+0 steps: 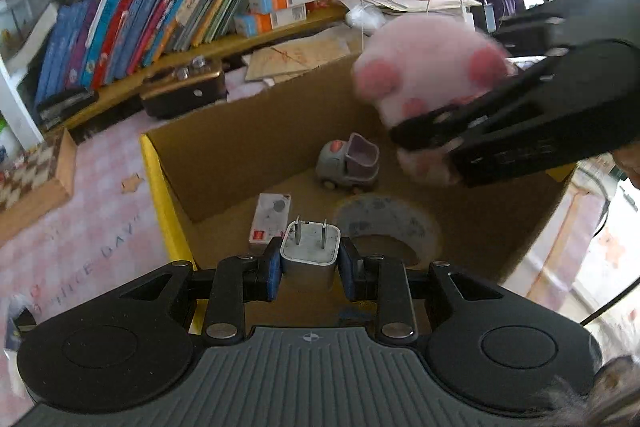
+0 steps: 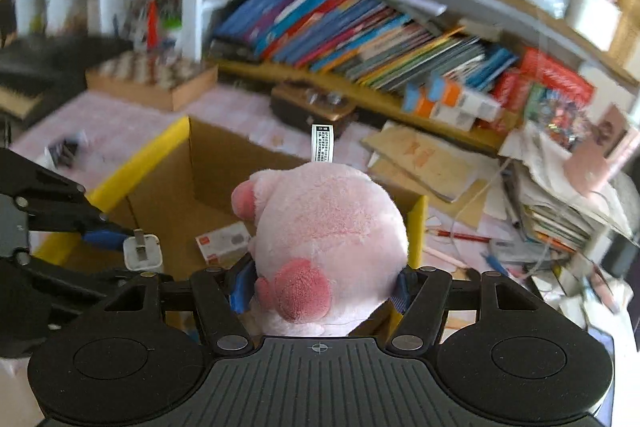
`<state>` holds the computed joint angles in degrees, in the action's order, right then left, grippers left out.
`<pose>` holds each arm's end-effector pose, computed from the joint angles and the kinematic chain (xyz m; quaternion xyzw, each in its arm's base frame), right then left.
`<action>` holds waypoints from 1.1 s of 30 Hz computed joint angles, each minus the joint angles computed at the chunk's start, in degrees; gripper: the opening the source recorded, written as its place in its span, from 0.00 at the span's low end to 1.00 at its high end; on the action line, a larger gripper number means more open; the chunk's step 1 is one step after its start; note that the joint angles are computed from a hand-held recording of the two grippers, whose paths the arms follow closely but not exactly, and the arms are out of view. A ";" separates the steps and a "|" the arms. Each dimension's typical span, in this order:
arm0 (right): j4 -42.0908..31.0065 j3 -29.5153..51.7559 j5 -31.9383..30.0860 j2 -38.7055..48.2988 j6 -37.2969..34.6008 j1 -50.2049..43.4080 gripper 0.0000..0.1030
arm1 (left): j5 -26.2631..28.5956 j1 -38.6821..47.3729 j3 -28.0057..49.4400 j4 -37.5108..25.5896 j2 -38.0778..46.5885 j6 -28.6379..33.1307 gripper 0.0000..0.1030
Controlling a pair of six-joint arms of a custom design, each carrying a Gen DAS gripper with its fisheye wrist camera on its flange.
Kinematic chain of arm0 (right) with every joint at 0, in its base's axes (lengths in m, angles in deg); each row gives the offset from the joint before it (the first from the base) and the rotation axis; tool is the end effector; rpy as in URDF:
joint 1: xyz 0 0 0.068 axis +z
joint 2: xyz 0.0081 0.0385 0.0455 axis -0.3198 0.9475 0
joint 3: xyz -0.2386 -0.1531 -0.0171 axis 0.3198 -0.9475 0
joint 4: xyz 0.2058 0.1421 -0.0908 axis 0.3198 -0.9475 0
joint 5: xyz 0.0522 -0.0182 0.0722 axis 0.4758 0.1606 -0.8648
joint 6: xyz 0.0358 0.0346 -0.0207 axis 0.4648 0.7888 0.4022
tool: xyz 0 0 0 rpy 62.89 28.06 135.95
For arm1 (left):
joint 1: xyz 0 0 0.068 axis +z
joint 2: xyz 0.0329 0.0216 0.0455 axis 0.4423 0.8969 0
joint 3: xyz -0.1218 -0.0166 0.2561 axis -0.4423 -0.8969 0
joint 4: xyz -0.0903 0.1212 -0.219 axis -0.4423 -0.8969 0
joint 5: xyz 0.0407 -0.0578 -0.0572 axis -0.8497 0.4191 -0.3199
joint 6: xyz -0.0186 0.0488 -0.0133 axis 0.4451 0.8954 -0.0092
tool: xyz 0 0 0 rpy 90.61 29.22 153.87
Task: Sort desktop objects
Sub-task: 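Lower the charger and plush pig into the yellow box and open both grippers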
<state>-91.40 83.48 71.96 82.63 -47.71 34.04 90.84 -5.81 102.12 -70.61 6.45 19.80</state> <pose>0.1742 0.1947 0.2072 -0.1012 0.9193 -0.0568 0.3760 0.2152 -0.1357 0.1879 0.3315 0.8668 -0.0847 0.3626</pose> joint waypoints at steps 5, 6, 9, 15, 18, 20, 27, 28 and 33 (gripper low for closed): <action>0.75 3.82 -5.20 6.83 -9.48 -4.77 0.63 | -2.28 -1.82 1.64 -0.17 2.59 1.47 0.26; 0.52 4.81 -6.29 8.35 -11.32 -5.57 0.63 | -2.75 -2.20 1.81 -0.23 3.04 2.04 0.26; -0.33 7.19 -7.58 11.79 -15.66 -6.94 0.63 | -2.46 -2.19 2.26 -0.50 3.76 1.63 0.26; -2.01 11.41 -10.55 16.27 -21.02 -9.09 0.63 | -2.67 -2.20 2.87 -1.10 4.28 1.81 0.26; -1.55 12.62 -11.12 17.93 -22.81 -9.80 0.64 | -3.18 -2.50 2.85 -1.11 4.34 1.38 0.26; -0.79 12.92 -10.89 18.71 -23.59 -9.68 0.66 | -3.48 -2.77 2.78 -1.18 4.22 0.98 0.26; 3.99 11.05 -10.77 18.28 -23.21 -9.92 0.76 | -4.24 -3.58 0.79 0.47 1.75 -0.34 0.42; 4.92 10.25 -10.80 17.56 -22.76 -9.96 0.81 | -4.54 -3.80 0.19 1.05 0.97 -0.60 0.42; 9.29 5.98 -10.61 11.46 -19.93 -9.83 0.85 | -6.03 -4.59 -1.69 2.12 -2.82 -2.24 0.46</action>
